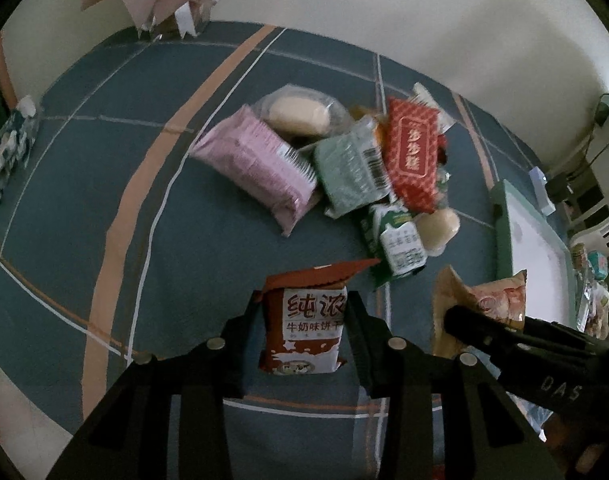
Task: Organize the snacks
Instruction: 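Carry the red pack with the left gripper while the right carries the Swiss roll to the tray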
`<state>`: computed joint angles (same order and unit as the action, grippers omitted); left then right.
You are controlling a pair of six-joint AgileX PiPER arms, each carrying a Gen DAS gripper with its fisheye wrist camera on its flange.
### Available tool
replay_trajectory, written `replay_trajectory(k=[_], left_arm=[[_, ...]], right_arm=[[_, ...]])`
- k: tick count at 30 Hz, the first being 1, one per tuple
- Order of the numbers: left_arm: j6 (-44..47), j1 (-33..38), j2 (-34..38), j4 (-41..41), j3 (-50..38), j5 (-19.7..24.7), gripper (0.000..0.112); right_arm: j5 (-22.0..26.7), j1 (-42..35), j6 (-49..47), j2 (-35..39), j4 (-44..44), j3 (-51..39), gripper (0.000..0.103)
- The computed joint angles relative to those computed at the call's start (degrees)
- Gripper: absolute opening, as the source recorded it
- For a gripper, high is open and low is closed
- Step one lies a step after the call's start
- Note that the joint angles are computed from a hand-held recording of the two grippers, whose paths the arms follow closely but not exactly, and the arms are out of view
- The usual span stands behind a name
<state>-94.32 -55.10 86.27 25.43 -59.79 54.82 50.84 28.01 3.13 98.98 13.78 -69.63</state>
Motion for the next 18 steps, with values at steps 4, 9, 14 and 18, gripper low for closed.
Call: replay_trajectory(k=[4,9,14,18], left_arm=[[1.3,-0.4,0.3,0.8,-2.3,2.3,0.041],[3.9,-0.9,3.0,1.7,-8.5,5.5,0.041],[9.3,-0.4,7.6,1.9,-18.4,9.6,0.041],[14.6,-0.4,12.7,2.1,-28.5,13.0,0.041]], right_arm=[[0.6,-3.2,-1.7,-3.8,0.4,1.1,0.072],[1.1,-7.5,-2.1,-5.9,1.0,0.6,0.072],[3.0,-12.5,-0.9,-5.5,0.1,-3.4,0.072],[3.3,-16.1,2.1,-4.6,-2.3,-5.9,0.072]])
